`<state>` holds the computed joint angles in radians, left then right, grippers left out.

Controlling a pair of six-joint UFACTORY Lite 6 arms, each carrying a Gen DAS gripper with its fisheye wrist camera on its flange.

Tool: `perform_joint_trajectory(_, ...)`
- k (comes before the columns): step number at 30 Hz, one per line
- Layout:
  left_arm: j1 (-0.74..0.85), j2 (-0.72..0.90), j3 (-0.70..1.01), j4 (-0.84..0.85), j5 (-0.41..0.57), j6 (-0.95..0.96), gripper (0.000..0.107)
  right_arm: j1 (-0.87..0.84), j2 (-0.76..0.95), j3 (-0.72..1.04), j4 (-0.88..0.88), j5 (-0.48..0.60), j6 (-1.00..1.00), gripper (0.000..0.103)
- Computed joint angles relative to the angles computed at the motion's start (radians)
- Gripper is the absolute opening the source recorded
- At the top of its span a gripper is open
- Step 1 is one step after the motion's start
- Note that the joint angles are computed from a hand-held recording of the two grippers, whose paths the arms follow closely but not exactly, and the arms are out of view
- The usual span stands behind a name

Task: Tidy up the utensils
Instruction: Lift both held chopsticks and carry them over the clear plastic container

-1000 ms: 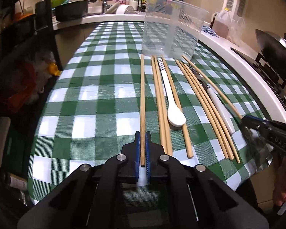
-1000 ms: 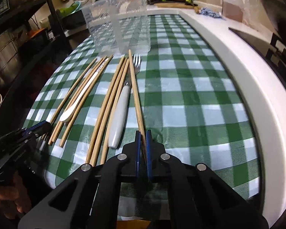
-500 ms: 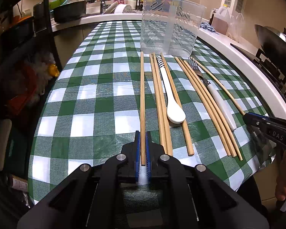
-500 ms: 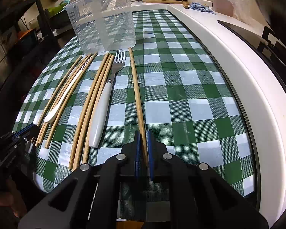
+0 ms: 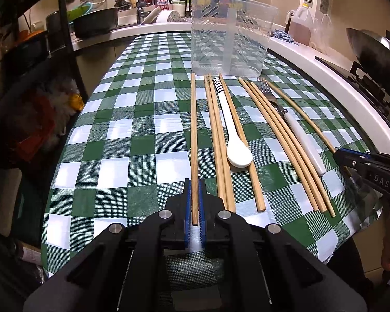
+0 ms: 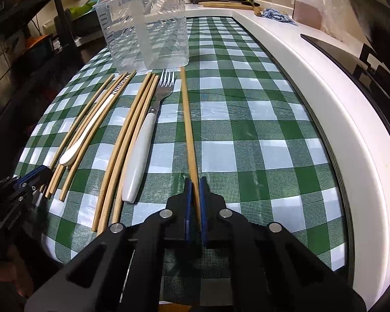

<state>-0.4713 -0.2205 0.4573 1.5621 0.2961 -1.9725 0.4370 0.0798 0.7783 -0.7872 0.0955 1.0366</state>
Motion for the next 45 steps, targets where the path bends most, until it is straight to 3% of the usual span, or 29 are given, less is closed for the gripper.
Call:
perform_joint_trajectory(4, -0.007, 0.001, 0.002, -0.017, 0.01, 0.019, 0.005, -0.014, -0.019, -0.012, 0.176, -0.013, -0.165, 0.005)
perform_joint_trajectory(10, -0.04, -0.075, -0.017, -0.076, 0.05, 0.06, 0.005, 0.019, -0.133, -0.055, -0.081, 0.026, 0.107, 0.005)
perform_joint_trajectory(22, -0.138, -0.381, -0.085, -0.21, 0.2, 0.214, 0.005, 0.116, -0.432, -0.106, -0.037, 0.233, 0.124, 0.005)
perform_joint_trajectory(28, -0.148, -0.418, -0.064, -0.194, 0.216, 0.222, 0.005, 0.132, -0.514, -0.102, -0.07, 0.282, 0.134, 0.005)
perform_joint_trajectory(35, -0.127, -0.424, 0.003, -0.206, 0.21, 0.287, 0.005, 0.072, -0.539, -0.042, 0.027, 0.253, -0.006, 0.005)
perform_joint_trajectory(45, 0.057, -0.324, 0.215, -0.363, 0.048, 0.561, 0.005, 0.002, -0.397, 0.174, 0.177, 0.203, -0.215, 0.005)
